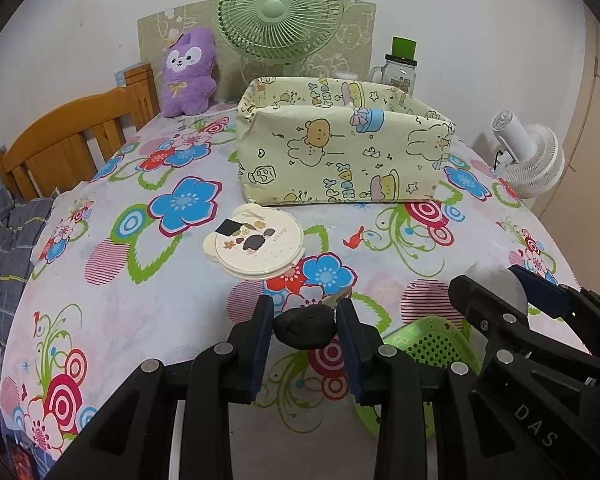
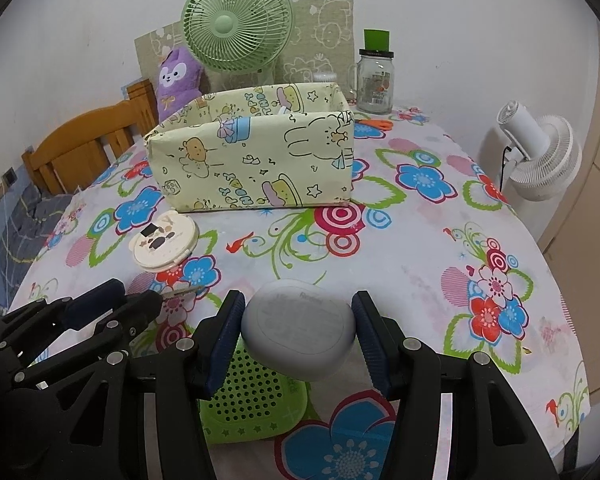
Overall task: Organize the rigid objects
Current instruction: 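Carry the car key with the left tool while the right tool carries the oval object to the box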
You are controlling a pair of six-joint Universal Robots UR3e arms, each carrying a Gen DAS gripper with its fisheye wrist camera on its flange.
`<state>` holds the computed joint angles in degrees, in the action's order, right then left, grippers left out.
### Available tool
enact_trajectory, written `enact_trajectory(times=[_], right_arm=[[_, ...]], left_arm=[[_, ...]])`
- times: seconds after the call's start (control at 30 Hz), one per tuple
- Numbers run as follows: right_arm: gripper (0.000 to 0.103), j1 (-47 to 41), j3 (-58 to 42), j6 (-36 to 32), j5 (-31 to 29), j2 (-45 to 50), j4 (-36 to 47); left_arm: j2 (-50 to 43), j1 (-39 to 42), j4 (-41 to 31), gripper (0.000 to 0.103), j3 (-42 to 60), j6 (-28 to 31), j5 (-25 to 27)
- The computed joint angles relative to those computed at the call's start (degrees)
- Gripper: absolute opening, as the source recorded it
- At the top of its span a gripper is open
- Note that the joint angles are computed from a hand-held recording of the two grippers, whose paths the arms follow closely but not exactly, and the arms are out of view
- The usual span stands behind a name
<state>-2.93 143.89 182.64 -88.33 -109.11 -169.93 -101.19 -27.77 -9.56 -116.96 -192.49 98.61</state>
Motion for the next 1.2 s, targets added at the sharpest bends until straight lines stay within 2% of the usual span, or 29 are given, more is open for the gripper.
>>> enact_trajectory(times=[1.2], right_arm=[[0.059,-2.1,-7.8,-1.0,0.8,-4.6,8.4]], left_arm=[[1.5,-0.7,-8.3,0.032,10.2,-0.5,1.1]])
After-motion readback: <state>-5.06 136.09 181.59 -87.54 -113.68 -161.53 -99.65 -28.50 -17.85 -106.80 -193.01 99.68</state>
